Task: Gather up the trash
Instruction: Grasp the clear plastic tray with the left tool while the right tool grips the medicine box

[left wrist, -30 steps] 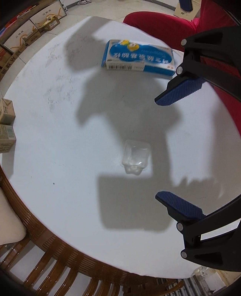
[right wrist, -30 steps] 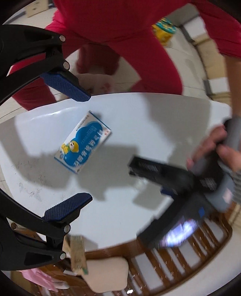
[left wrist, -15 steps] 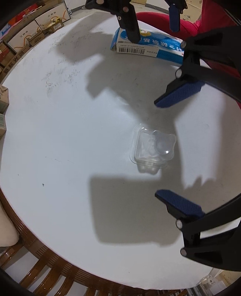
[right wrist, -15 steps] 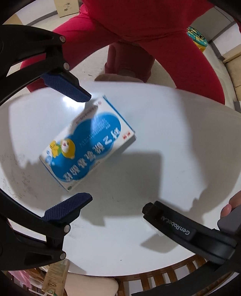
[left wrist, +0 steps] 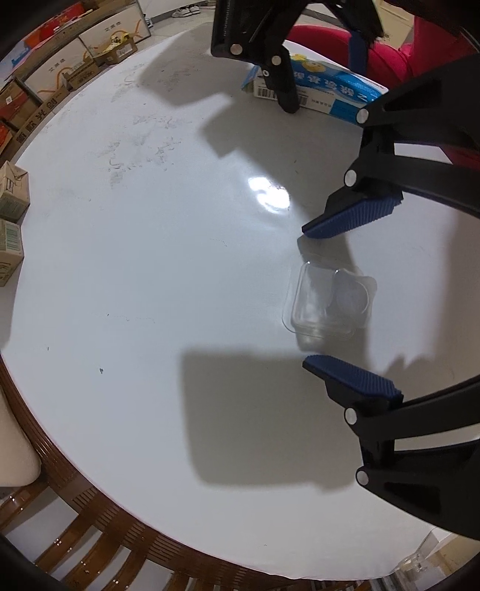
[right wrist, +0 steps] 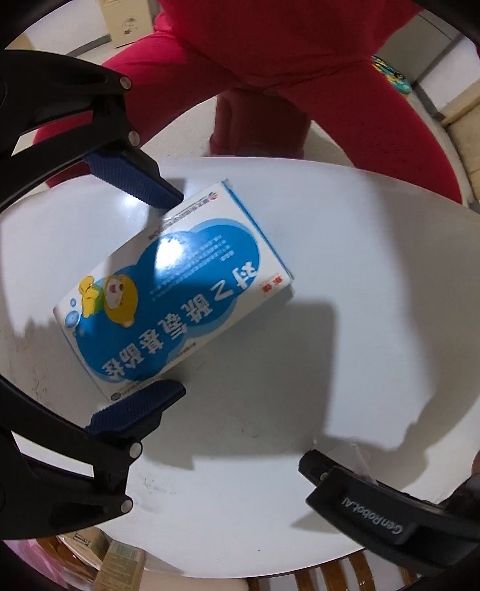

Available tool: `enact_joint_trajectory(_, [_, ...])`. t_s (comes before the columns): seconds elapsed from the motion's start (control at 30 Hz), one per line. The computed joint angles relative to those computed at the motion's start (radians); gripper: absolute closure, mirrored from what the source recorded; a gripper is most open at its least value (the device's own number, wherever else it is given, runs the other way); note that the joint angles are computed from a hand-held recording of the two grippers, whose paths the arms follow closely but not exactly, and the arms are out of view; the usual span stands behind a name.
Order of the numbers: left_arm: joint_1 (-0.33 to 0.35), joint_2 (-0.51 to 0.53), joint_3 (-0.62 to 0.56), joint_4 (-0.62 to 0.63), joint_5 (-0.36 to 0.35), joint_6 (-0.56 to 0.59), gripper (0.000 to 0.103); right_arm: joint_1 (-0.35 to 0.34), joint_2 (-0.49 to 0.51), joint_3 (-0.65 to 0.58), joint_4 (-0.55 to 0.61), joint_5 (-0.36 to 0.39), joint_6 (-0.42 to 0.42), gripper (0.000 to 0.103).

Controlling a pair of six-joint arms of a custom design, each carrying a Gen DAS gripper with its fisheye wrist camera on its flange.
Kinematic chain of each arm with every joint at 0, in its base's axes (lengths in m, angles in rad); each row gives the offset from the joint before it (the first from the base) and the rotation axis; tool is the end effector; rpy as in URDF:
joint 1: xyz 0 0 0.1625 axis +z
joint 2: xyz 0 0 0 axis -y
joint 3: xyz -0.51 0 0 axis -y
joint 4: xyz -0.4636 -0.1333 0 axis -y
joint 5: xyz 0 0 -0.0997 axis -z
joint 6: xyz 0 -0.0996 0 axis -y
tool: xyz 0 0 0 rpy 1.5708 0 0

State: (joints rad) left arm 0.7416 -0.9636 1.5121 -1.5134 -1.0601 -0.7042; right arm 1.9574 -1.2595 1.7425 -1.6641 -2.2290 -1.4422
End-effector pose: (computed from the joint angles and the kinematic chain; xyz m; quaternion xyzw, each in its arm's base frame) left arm -0.4073 -0.6199 0.2114 0.1329 0.9170 0.0406 0.3739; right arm 0.3042 -0.5554 0.3219 0.7737 -0.5170 -0.3180 0.1816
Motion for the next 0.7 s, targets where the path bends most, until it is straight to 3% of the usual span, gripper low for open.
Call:
enact_joint_trajectory(0.3, [-0.010,0.042,-0.040,0.000,-0.001,-0.068,0.059,-0.001,0.004,-0.016,-0.031,0.037,0.161,0.019])
enact_joint_trajectory(0.47, [-0.018,0.053,-0.043,-0.002,0.010,-0.103,0.063,-0.005,-0.005,-0.018,-0.063,0.071,0.256,0.032])
enact_joint_trajectory(0.7, [-0.024,-0.008,0.006,0.005,0.015,-0.180,0.063,-0.011,-0.039,0.043,-0.219,0.102,0.423,0.036])
